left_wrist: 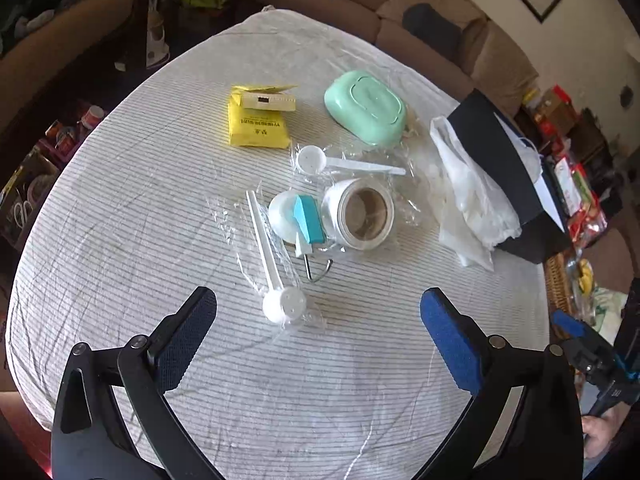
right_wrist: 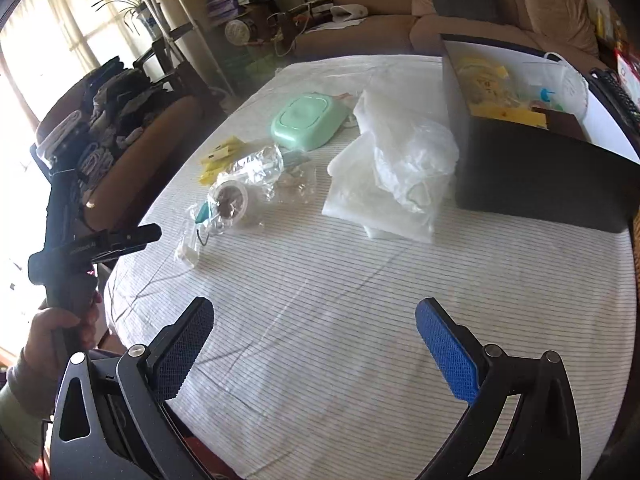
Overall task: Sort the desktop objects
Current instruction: 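Move the left gripper to the mint-green dish on the cloth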
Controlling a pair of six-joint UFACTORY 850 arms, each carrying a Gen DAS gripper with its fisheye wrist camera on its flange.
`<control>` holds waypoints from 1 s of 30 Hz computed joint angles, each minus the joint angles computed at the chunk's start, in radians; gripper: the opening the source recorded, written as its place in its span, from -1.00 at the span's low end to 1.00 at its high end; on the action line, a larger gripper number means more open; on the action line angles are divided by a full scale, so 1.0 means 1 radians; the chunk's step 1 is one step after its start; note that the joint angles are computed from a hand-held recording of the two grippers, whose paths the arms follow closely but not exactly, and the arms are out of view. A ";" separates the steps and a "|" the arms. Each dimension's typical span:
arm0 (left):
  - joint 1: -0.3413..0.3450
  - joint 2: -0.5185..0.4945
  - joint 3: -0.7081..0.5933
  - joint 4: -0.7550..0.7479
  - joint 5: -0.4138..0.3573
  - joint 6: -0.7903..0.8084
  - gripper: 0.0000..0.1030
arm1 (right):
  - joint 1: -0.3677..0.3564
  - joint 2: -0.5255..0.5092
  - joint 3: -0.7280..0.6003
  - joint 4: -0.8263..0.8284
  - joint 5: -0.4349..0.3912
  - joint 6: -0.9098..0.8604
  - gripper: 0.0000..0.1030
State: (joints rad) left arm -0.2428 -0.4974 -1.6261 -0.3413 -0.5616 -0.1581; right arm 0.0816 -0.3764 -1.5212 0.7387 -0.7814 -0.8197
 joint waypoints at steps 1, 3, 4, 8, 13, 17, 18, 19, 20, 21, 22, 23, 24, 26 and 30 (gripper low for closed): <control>-0.004 -0.016 -0.019 0.027 0.000 -0.010 0.97 | 0.005 -0.009 -0.007 0.009 0.009 -0.012 1.00; -0.010 -0.049 -0.062 0.058 -0.006 -0.013 0.97 | 0.013 -0.025 -0.022 0.019 0.034 -0.029 1.00; -0.012 -0.068 -0.089 0.067 -0.011 -0.015 0.97 | 0.013 -0.038 -0.035 0.021 0.041 -0.032 1.00; -0.025 -0.129 -0.186 0.129 -0.006 -0.045 0.97 | 0.005 -0.108 -0.111 0.010 0.046 0.013 1.00; -0.018 -0.214 -0.303 0.091 -0.067 -0.022 0.97 | -0.022 -0.229 -0.242 -0.022 0.011 0.161 1.00; -0.015 -0.235 -0.334 0.164 -0.090 -0.089 0.97 | -0.046 -0.304 -0.319 0.025 -0.058 0.265 0.99; -0.009 -0.231 -0.327 0.168 -0.083 -0.102 0.97 | -0.048 -0.310 -0.324 0.042 -0.075 0.273 0.99; -0.001 -0.228 -0.319 0.156 -0.076 -0.104 0.97 | -0.049 -0.307 -0.320 0.059 -0.086 0.269 0.99; 0.008 -0.227 -0.314 0.138 -0.076 -0.099 0.97 | -0.048 -0.297 -0.308 0.073 -0.090 0.255 0.99; 0.016 -0.228 -0.311 0.121 -0.079 -0.096 0.97 | -0.044 -0.286 -0.296 0.077 -0.088 0.238 0.99; 0.023 -0.229 -0.309 0.104 -0.083 -0.090 0.97 | -0.039 -0.273 -0.282 0.075 -0.083 0.219 0.99; 0.028 -0.230 -0.307 0.093 -0.086 -0.084 0.97 | -0.034 -0.260 -0.270 0.073 -0.076 0.200 0.99; 0.030 -0.231 -0.306 0.094 -0.086 -0.082 0.97 | -0.029 -0.247 -0.257 0.072 -0.066 0.181 0.99; 0.028 -0.230 -0.305 0.116 -0.082 -0.086 0.97 | -0.021 -0.231 -0.243 0.070 -0.052 0.156 0.99; 0.026 -0.240 -0.319 0.090 -0.079 -0.047 0.97 | -0.009 -0.216 -0.222 0.072 -0.042 0.132 0.99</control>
